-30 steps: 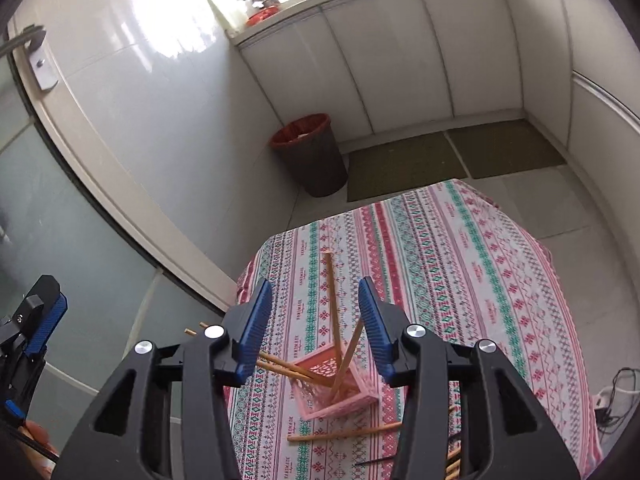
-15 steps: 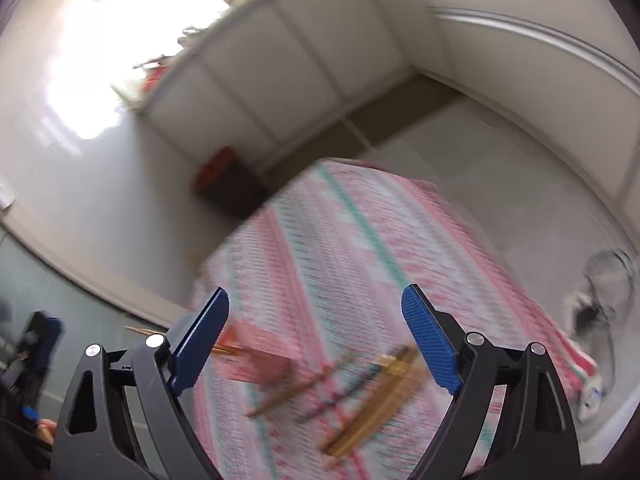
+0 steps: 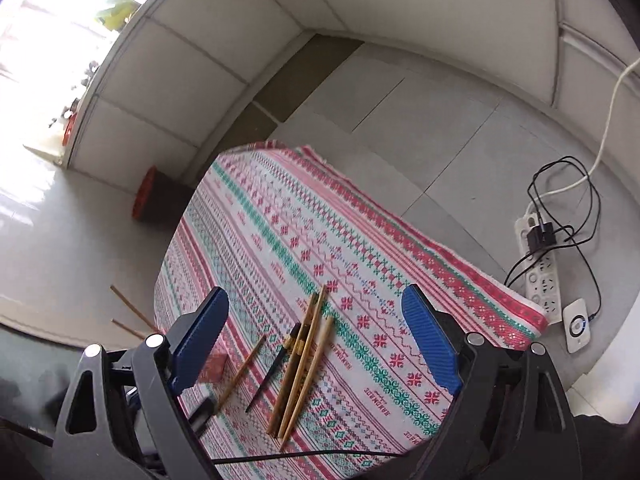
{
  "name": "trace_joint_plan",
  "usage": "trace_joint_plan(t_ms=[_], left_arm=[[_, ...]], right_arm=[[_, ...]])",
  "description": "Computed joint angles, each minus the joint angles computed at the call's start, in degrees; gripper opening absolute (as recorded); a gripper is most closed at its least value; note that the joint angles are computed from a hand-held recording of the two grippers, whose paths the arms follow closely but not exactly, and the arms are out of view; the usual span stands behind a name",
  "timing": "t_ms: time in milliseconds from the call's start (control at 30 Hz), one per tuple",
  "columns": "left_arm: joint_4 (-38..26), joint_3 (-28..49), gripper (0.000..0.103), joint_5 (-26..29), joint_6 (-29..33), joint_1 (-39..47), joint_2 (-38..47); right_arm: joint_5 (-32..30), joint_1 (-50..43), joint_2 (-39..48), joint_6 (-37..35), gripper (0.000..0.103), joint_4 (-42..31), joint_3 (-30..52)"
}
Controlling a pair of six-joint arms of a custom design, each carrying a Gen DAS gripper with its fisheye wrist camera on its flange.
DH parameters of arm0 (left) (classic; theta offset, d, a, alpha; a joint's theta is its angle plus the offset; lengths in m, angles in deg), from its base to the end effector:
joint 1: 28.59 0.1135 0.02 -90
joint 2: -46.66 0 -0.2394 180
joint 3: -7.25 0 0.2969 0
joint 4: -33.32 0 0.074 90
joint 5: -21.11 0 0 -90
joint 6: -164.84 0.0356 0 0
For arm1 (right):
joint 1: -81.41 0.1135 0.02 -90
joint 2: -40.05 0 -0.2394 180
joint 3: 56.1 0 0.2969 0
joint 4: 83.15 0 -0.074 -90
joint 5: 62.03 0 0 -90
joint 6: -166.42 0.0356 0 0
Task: Organize utensils
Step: 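Move both open grippers back to the remaining sticks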
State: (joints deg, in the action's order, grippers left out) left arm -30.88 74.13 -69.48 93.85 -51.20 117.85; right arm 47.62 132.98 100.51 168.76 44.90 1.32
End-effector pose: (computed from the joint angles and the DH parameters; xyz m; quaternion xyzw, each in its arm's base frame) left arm 0.2577 -0.1069 0.2158 0.3481 0.9187 -0.0008 0.1865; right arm 0.1711 0.1963 0.2180 0.3754 0.8630 0.2314 0.2465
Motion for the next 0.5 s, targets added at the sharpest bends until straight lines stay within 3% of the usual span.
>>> trace_joint_plan(t_ms=[100, 167, 267, 500], left_arm=[[2.40, 1.99, 0.074, -3.41, 0.07, -0.92, 8.59], [2.51, 2.83, 0.059, -4.44, -0.10, -1.33, 11.63], [3.30, 4.87, 0.048, -6.09, 0.93, -1.07, 16.96], [4.55, 7.76, 0.044, -8.13, 1.91, 0.64, 23.06]], right_arm=[[-5.21, -1.83, -2.28, 0.92, 0.086, 4.08, -3.69], [-6.55, -2.26, -1.74, 0.68, 0.086, 4.70, -3.98], [-6.15, -2.35, -0.48, -0.31, 0.086, 3.17, -2.90], [-8.67, -3.57, 0.84, -1.10, 0.086, 4.94, -3.68]])
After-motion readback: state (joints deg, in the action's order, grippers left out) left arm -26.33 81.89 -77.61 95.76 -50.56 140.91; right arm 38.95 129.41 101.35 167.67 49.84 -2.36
